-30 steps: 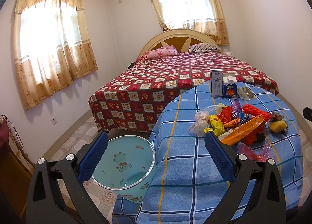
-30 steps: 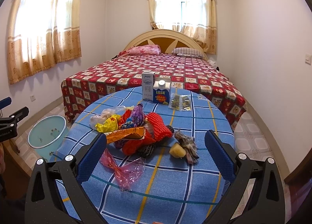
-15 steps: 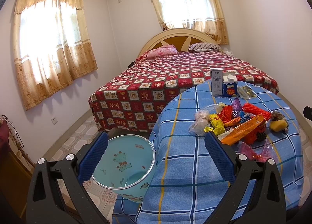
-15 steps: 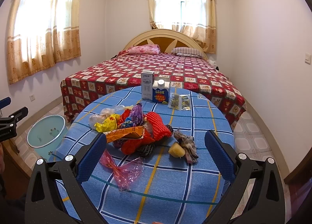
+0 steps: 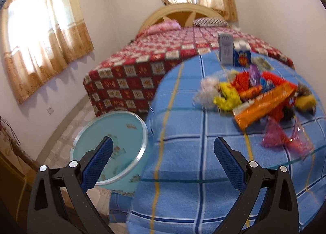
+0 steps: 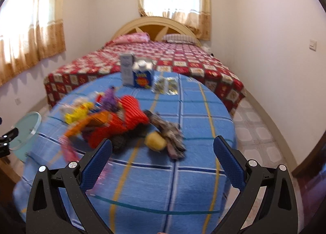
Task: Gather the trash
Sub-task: 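Reach the left gripper into the pile and grasp the pink plastic bag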
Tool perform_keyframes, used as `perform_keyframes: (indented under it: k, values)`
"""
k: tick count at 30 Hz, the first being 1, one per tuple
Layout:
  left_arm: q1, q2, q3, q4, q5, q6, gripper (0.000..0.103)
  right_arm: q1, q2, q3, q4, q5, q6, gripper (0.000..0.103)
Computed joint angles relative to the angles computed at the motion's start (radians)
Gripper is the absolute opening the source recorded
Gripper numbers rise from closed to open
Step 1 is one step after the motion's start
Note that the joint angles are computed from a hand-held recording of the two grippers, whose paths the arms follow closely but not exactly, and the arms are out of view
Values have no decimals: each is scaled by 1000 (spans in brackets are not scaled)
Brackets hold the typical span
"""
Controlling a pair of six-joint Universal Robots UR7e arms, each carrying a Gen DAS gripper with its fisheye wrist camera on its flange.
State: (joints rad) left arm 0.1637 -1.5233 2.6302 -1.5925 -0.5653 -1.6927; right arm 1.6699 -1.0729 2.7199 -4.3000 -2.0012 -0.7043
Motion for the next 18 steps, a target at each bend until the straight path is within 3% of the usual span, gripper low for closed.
perform_keyframes:
  k: [4,7,9,12,18]
  values:
    - [67,92,22,-218,30,122,97,-65,65,-11,-76,13,-45,97]
    - [150,197,23,-443,54,256,97,-111,76,-21,-81,48,-53,93]
    - [187,249,14,-523,66,298,97,-133,63,-30,-54,67,-49,89]
    - [224,278,2,-582,79,323,97,-159,35,-27,-25,102,-42,84]
    - [218,264,-9,-578,101,310,97,-211,-22,-50,23,139,-21,75]
